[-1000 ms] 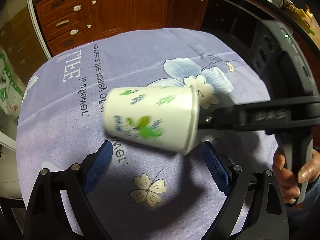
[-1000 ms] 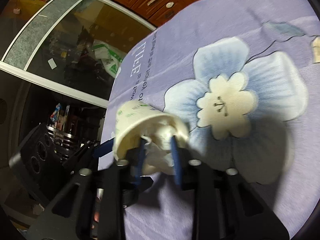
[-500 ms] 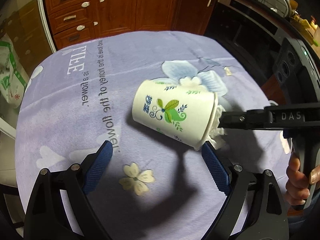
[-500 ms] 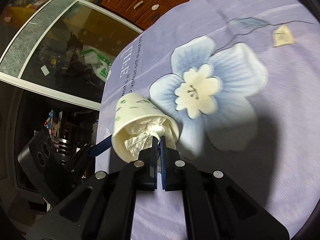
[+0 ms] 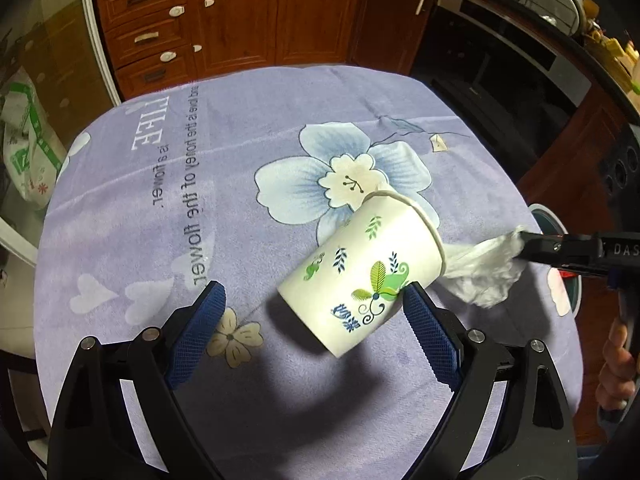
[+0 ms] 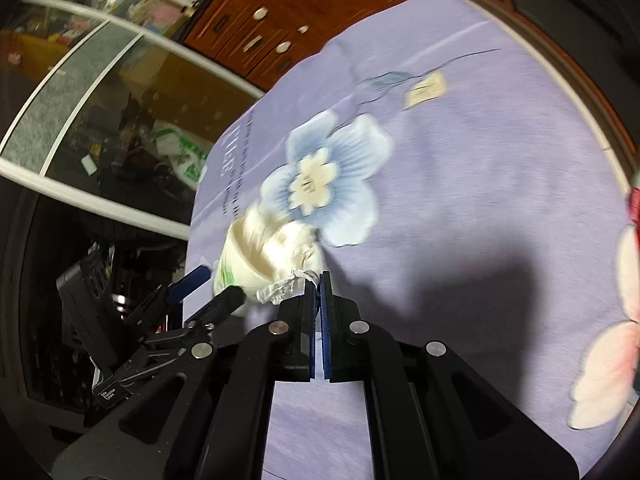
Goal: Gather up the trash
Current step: 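Pull the tissue out with the right gripper while the left gripper grasps the paper cup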
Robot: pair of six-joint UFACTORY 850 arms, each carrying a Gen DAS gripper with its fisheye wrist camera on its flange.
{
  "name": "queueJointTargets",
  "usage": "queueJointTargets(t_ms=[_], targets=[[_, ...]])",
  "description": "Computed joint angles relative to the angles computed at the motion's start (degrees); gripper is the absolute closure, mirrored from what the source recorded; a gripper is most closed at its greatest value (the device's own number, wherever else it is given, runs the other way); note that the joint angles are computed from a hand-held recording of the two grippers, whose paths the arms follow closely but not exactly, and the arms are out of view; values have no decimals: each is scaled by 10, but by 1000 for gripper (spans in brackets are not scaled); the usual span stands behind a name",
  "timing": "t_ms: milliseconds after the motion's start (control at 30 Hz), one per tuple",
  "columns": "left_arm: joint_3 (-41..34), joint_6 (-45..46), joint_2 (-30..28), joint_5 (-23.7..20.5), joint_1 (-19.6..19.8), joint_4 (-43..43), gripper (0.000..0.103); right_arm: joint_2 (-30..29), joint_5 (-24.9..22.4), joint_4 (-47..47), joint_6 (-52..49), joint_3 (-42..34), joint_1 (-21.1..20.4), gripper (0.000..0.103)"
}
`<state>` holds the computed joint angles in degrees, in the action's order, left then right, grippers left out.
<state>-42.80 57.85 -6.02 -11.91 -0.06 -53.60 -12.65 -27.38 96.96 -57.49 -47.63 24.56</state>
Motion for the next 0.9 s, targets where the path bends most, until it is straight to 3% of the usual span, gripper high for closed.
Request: queueJointTargets(t_ms=[500,633,733,800,867,900], targets=[[6,-91,-3,23,-27,97,12,101,78,-24,50,102,-68,101],[5,-47,-8,11,-22,62,12,92,61,-4,31,93,-70,101],[2,-9,-11,11,-28,44,12,48,27,-2,19,54,-52,96],[-1,27,-15,7,-27,18,12,17,29,-18,28,24,-36,84],[-6,55,-20,0,-24,-2,12,-12,34,-38,47,-2,-26,44],[-7,65,-23,-1,-23,-7,12,-22,38,-40,51,-11,-20,43]])
